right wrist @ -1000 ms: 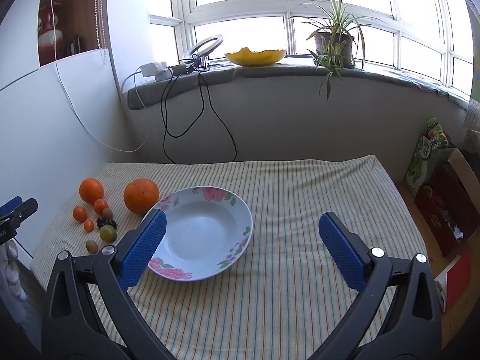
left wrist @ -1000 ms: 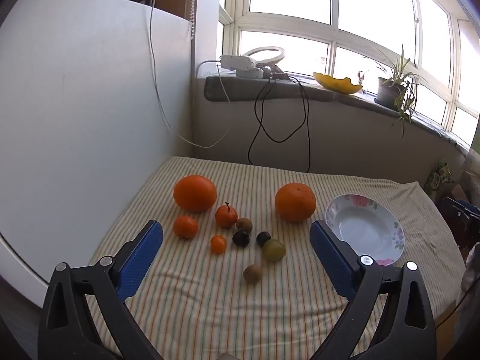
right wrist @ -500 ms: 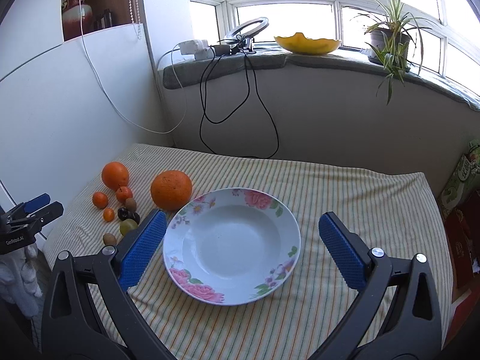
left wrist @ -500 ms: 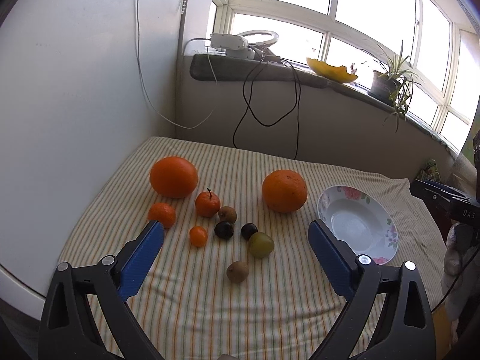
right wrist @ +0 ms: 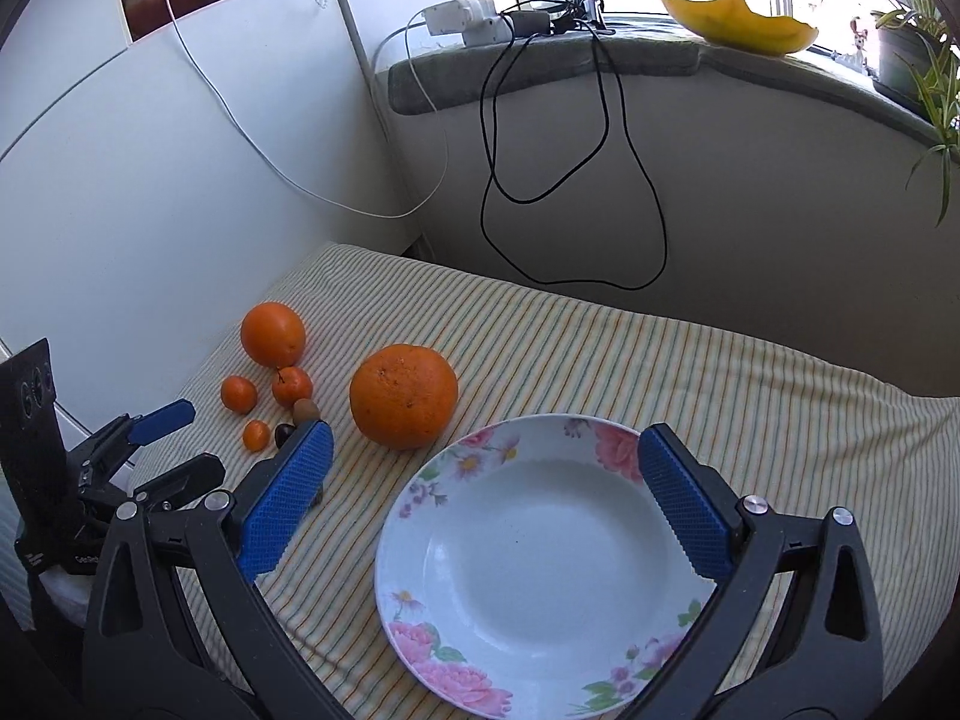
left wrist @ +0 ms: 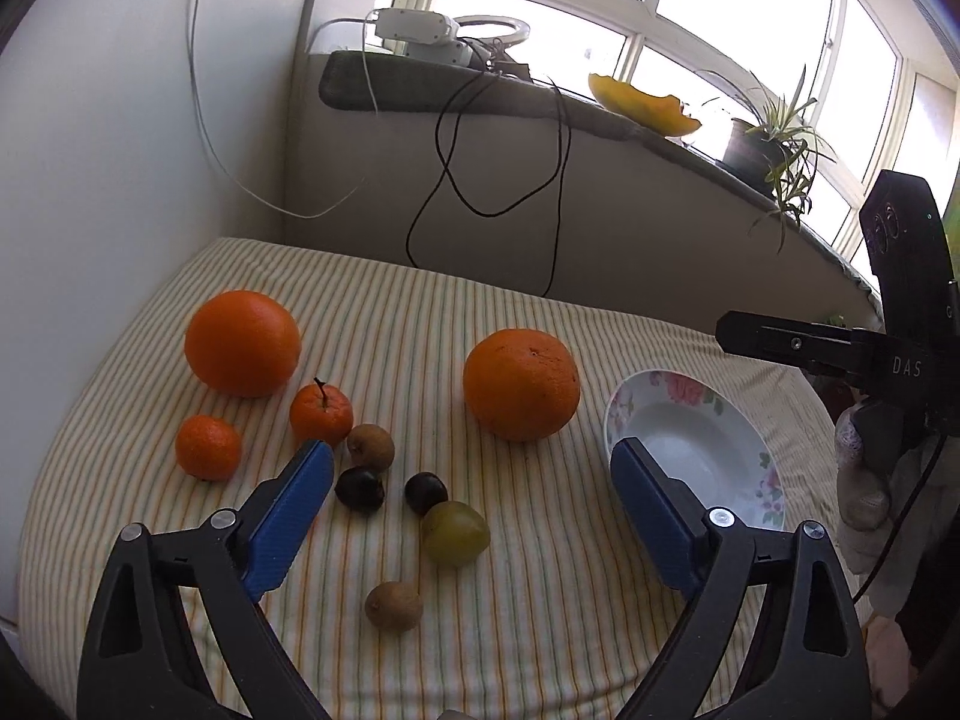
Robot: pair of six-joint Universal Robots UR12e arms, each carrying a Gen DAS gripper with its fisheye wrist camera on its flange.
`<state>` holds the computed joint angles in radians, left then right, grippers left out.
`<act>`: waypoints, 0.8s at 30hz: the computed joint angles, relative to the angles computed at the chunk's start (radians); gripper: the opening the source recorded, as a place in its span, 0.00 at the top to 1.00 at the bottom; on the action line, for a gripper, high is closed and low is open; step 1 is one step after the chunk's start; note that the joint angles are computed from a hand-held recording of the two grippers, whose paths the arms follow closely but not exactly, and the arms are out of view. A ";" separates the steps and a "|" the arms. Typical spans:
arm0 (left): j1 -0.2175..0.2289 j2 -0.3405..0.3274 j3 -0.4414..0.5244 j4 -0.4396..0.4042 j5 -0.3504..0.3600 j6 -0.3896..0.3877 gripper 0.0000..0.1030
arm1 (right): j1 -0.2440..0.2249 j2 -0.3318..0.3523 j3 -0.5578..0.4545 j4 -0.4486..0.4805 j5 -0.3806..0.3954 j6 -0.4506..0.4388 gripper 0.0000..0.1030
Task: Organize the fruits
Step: 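Move the right tool toward the large orange beside the plate, then close the right tool on the large orange and lift it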
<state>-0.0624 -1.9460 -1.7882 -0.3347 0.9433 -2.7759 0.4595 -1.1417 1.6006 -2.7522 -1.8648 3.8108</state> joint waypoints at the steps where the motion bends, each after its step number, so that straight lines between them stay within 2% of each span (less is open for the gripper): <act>1: -0.002 -0.005 0.008 -0.014 -0.010 -0.001 0.10 | -0.008 0.006 -0.008 0.004 0.019 -0.002 0.00; 4: -0.012 -0.021 0.031 -0.056 -0.028 -0.002 0.15 | -0.034 0.025 -0.030 0.011 0.104 -0.005 0.05; 12: -0.033 -0.059 0.090 -0.167 -0.039 -0.004 0.17 | -0.091 0.084 -0.092 0.046 0.315 0.002 0.15; 18: -0.043 -0.077 0.121 -0.223 -0.047 -0.009 0.18 | -0.115 0.129 -0.136 0.089 0.408 0.013 0.19; 24: -0.052 -0.096 0.149 -0.252 -0.050 -0.019 0.20 | -0.129 0.153 -0.150 0.093 0.455 0.026 0.24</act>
<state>-0.1142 -2.0416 -1.6393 -0.5867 0.8928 -2.7948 0.3307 -0.9886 1.4506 -2.6593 -1.4097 3.8371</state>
